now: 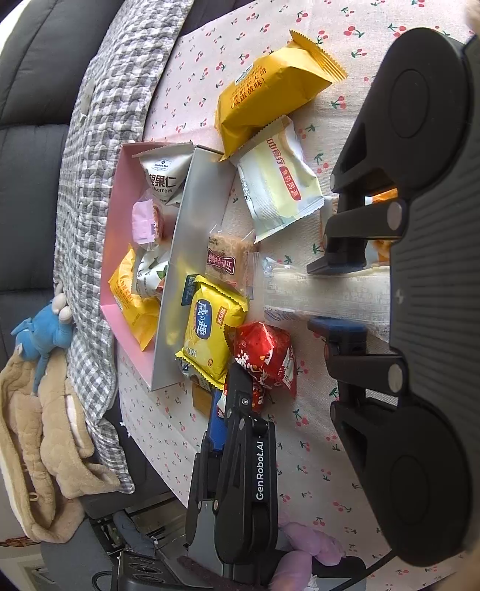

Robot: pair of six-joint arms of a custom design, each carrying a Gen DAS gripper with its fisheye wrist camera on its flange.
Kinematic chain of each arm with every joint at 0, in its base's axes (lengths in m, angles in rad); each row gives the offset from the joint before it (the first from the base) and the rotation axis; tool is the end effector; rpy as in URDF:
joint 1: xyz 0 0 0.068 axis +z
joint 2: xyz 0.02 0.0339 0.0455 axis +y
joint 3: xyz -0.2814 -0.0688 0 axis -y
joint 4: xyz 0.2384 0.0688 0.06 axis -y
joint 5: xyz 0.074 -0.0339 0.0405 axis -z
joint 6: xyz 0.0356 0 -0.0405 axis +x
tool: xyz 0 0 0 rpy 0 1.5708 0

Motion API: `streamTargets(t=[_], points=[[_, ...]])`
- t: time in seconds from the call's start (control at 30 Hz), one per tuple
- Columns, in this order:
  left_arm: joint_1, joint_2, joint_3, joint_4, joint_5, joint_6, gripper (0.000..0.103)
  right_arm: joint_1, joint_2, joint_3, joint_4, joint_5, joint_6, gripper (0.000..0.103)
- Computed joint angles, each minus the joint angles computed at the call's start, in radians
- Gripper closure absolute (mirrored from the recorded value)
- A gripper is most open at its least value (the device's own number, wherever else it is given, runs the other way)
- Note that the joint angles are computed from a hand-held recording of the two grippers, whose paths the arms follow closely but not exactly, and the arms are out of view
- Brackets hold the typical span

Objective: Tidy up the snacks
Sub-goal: 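Grasp a red candy packet with the left gripper while the right grasps a clear bag, then carry both held packets over the pink box, lower them inside and open both grippers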

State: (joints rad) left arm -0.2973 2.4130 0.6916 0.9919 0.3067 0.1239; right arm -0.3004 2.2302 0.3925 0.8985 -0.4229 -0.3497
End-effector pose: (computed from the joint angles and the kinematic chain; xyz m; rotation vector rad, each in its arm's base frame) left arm 0.3162 -0.1081 -0.0158 0.6343 2.2090 -0.4419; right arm 0.2434 -0.0601 0.0042 -0.2280 2.4008 0.2383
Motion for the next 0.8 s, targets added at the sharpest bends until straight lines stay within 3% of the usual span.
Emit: streamTargets(t=[0.8], points=[[0.013,-0.093,-0.053,-0.040,0.027,-0.046,0.072,-0.069,-0.102,0.003,-0.098,-0.109,0.046,0.089]])
